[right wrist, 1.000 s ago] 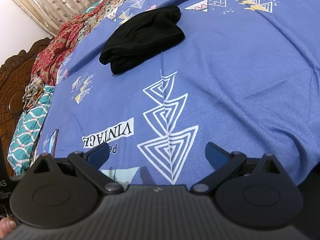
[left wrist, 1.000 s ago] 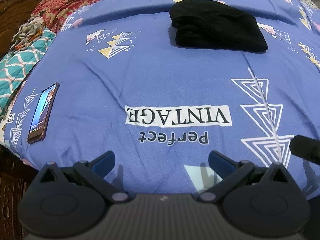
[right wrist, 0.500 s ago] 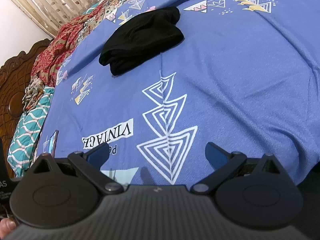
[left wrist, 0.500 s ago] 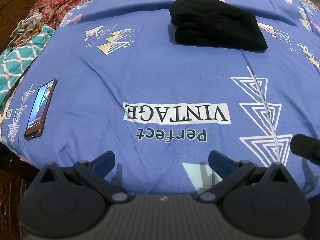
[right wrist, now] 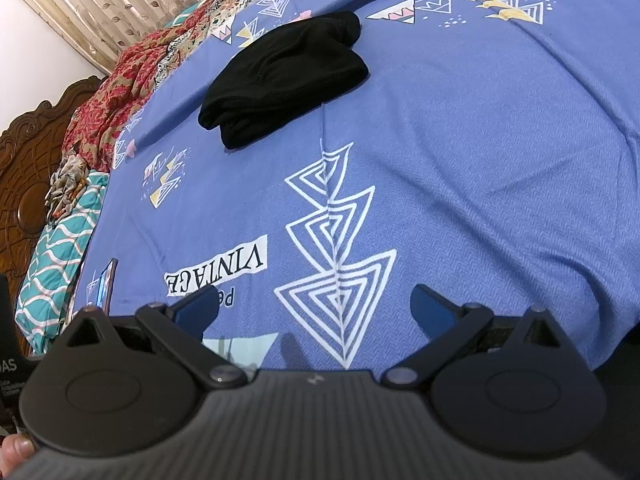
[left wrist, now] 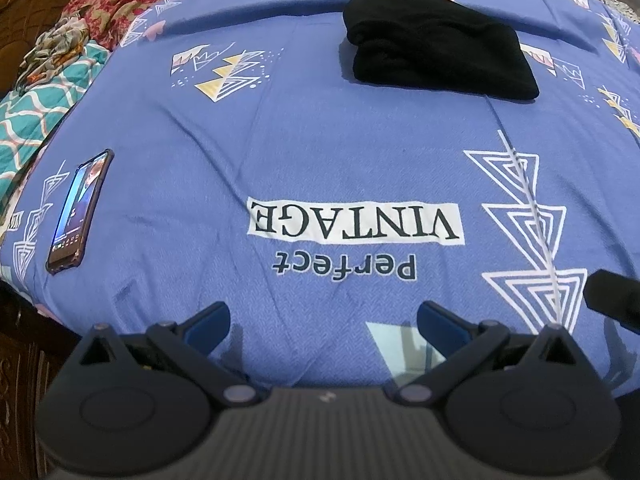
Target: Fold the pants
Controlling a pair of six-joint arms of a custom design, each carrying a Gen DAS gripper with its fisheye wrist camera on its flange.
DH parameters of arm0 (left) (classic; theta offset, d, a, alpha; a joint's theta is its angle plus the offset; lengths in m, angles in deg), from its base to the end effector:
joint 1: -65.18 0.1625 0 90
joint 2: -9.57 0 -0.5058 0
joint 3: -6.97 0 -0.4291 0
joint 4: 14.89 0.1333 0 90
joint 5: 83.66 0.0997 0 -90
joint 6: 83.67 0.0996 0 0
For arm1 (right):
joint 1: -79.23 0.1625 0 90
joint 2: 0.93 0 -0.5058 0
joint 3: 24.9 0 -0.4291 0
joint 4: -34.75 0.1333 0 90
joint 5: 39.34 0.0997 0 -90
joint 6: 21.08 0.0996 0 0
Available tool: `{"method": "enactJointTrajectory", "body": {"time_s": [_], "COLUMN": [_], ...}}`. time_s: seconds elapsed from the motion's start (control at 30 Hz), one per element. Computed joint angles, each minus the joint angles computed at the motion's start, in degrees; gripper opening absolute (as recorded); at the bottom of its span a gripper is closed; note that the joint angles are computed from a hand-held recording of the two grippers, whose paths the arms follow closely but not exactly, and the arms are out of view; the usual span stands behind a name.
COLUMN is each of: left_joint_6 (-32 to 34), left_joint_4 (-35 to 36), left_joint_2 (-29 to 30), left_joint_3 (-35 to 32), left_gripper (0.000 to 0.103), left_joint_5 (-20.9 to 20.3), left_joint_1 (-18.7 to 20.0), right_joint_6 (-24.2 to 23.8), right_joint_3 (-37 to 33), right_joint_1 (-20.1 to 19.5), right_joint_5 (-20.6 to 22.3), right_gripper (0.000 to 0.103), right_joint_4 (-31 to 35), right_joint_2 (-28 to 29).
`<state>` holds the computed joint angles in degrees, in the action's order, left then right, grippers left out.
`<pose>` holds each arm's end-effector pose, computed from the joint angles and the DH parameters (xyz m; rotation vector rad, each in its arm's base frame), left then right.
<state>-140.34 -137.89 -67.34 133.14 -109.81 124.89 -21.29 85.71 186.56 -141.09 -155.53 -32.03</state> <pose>-0.0488 -0.5251 0.2600 -0.2924 2.0534 -0.6716 0.2982 -0.5764 -0.0540 0.3933 -2.9131 0.5776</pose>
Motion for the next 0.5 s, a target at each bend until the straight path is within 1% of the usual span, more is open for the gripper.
{"method": "enactJointTrajectory", "body": {"time_s": [0.5], "left_joint_6": [0.2], "left_joint_4": [0.1], "left_joint_2": [0.2], "left_joint_3": [-0.1], "left_gripper": [0.103], "left_joint_5": [-0.6], "left_joint_1": [0.2], "right_joint_6": [-0.9], "right_joint_3": [0.0], "right_joint_1": [0.0], "right_joint_5": [-0.2], "right_gripper": [0.103], "right_joint_4": [-0.6], "right_joint_2": [0.2]}}
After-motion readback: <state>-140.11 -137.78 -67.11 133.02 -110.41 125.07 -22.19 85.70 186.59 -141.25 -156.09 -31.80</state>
